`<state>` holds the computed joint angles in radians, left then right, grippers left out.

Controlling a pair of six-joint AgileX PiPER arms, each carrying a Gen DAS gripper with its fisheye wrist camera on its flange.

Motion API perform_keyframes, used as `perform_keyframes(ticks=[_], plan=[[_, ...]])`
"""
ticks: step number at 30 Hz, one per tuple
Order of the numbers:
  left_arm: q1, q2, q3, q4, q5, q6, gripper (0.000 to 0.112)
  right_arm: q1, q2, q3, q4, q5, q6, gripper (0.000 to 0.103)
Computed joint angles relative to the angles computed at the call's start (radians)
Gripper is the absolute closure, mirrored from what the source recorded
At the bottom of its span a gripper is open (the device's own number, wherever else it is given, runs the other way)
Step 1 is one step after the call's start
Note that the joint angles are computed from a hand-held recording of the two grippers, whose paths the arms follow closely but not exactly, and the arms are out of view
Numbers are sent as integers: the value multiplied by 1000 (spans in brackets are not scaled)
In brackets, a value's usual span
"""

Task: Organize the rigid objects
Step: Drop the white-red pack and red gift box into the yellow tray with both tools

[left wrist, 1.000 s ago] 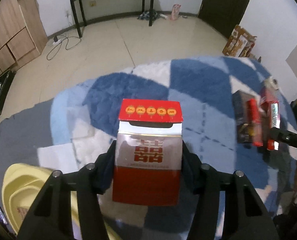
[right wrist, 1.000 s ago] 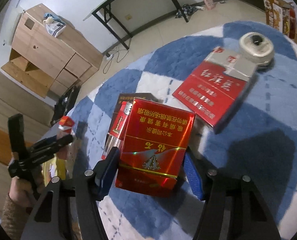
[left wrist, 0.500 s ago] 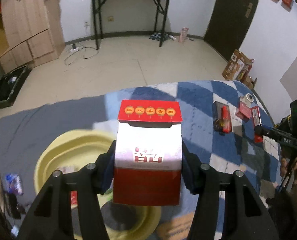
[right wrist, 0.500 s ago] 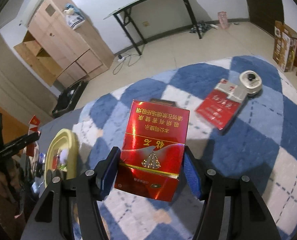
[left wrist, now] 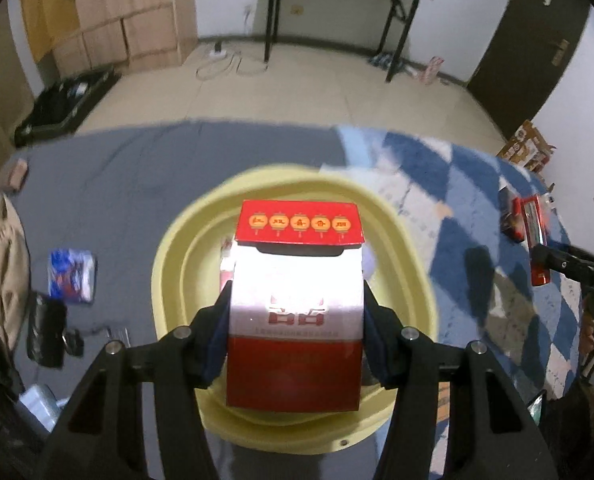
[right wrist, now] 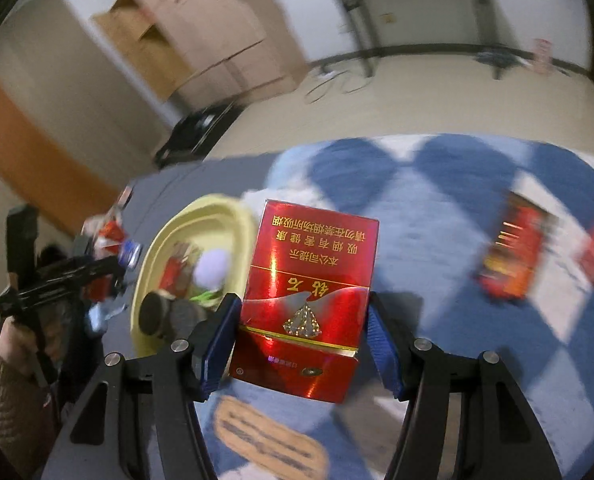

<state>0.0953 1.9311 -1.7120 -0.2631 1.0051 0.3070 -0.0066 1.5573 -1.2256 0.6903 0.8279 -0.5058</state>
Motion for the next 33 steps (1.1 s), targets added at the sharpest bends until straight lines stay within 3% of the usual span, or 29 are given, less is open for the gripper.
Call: perform_keyframes(ticks=[4, 9, 14, 19, 21, 23, 24, 28, 33], plan=[[32, 102, -35, 21, 22, -39, 55, 203, 144, -168, -148, -1, 134, 42], [38, 261, -200, 41, 77, -93, 55, 354, 364, -450, -322, 74, 277, 42], [50, 388, -361, 25, 157, -101, 55, 440, 621, -853, -454, 252, 378, 42], [78, 382, -323, -56, 99, -48, 54, 485, 785, -1100, -530, 361, 423, 43], [80, 351, -276, -51, 64, -42, 50, 494, 800, -1108, -543, 352, 433, 42], [88, 307, -220, -82, 32, -16, 34, 506, 809, -1111, -559, 348, 441, 40], [89, 280, -197, -87, 18, -6, 30, 509, 801, -1089, -547, 329, 439, 33], [96, 196, -160, -103, -11, 6, 12, 484, 631, -812, -458, 146, 405, 4], [33, 114, -175, -93, -1, -33, 9, 407, 359, -432, -363, -65, 359, 1]])
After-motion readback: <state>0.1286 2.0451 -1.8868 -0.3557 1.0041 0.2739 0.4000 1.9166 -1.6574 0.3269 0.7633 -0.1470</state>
